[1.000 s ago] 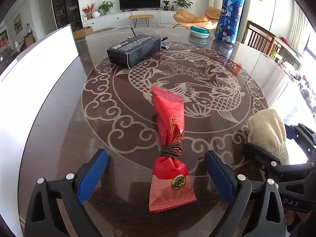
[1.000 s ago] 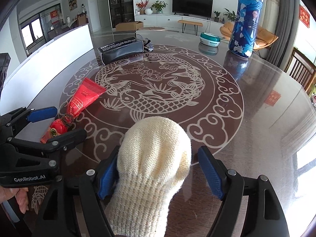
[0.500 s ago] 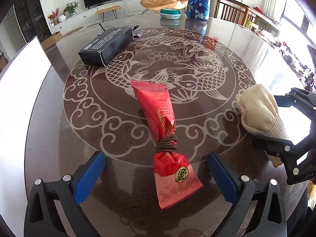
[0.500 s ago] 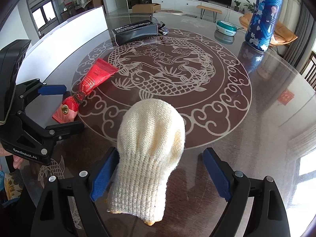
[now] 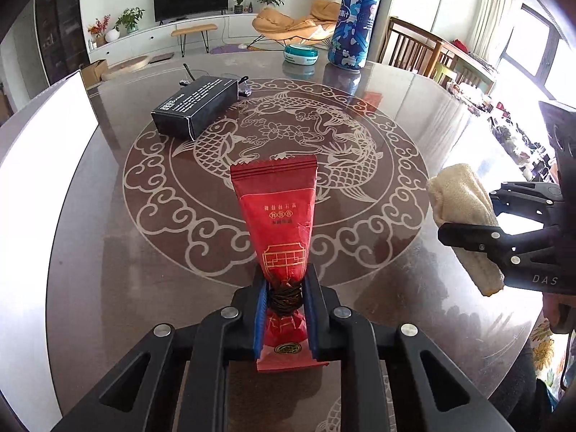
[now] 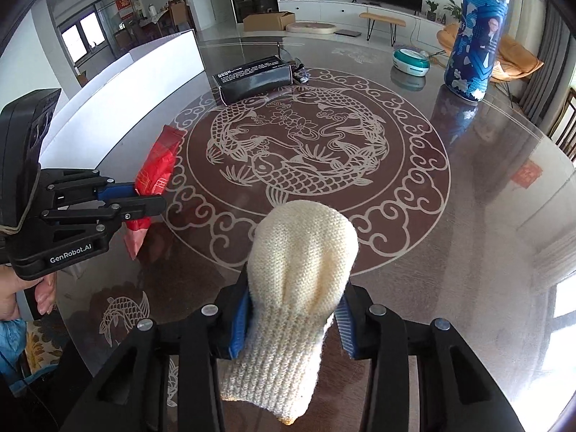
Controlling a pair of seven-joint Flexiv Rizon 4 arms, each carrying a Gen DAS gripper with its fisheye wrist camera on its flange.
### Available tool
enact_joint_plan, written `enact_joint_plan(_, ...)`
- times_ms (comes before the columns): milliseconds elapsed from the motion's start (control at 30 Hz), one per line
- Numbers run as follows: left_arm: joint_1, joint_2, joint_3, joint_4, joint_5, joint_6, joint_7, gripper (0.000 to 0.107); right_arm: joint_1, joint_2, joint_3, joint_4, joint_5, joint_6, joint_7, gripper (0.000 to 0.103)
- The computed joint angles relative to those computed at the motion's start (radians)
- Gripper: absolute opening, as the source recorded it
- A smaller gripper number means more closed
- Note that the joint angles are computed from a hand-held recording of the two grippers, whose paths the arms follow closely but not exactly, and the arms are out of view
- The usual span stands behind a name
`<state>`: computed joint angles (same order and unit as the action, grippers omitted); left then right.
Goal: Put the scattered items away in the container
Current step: 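Lift the candy with the left tool and carry both items over the tray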
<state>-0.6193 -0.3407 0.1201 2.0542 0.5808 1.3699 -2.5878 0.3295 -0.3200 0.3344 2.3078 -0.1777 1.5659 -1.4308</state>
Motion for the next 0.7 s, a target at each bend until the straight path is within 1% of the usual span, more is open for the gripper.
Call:
enact_joint_plan(33, -0.015, 0.005, 0.01, 0.002, 0.013, 0.003, -0.024, 0.018, -0.015, 0.007, 0.017, 0.003, 0.007, -0.009, -0.01, 0.041)
enact_joint_plan(100, -0.04, 0.017, 0.028, 0.007, 0.048, 0.005, -0.076, 0.018, -0.011, 0.022, 0.018, 0.016, 0.005, -0.021, -0.018, 0.041)
enact_joint_plan(167, -0.055, 0.04, 0.041, 0.018, 0.085, 0.01, -0.136, 0.018, -0.018, 0.032, 0.036, 0.019, 0.015, -0.036, -0.037, 0.041)
enact_joint_plan(333, -0.052, 0.143, 0.05, 0.055, 0.199, 0.0, -0.277, 0.018, -0.043, 0.051, 0.099, -0.005, 0.085, -0.058, -0.091, 0.041)
enact_joint_plan(400, -0.036, 0.201, 0.045, 0.08, 0.229, -0.008, -0.307, 0.018, -0.042, 0.061, 0.12, -0.028, 0.114, -0.079, -0.116, 0.041)
enact_joint_plan(467, -0.009, 0.27, 0.036, 0.12, 0.23, -0.017, -0.3, 0.018, -0.028, 0.071, 0.132, -0.056, 0.14, -0.104, -0.139, 0.041)
enact_joint_plan(567, 0.037, 0.401, 0.038, 0.199, 0.204, -0.054, -0.241, 0.018, 0.004, 0.074, 0.149, -0.116, 0.183, -0.149, -0.182, 0.041)
enact_joint_plan(633, 0.068, 0.504, 0.062, 0.266, 0.174, -0.073, -0.194, 0.018, 0.047, 0.067, 0.145, -0.167, 0.194, -0.177, -0.191, 0.041)
enact_joint_plan(700, 0.098, 0.617, 0.105, 0.334, 0.14, -0.102, -0.133, 0.018, 0.094, 0.05, 0.141, -0.228, 0.196, -0.2, -0.196, 0.041)
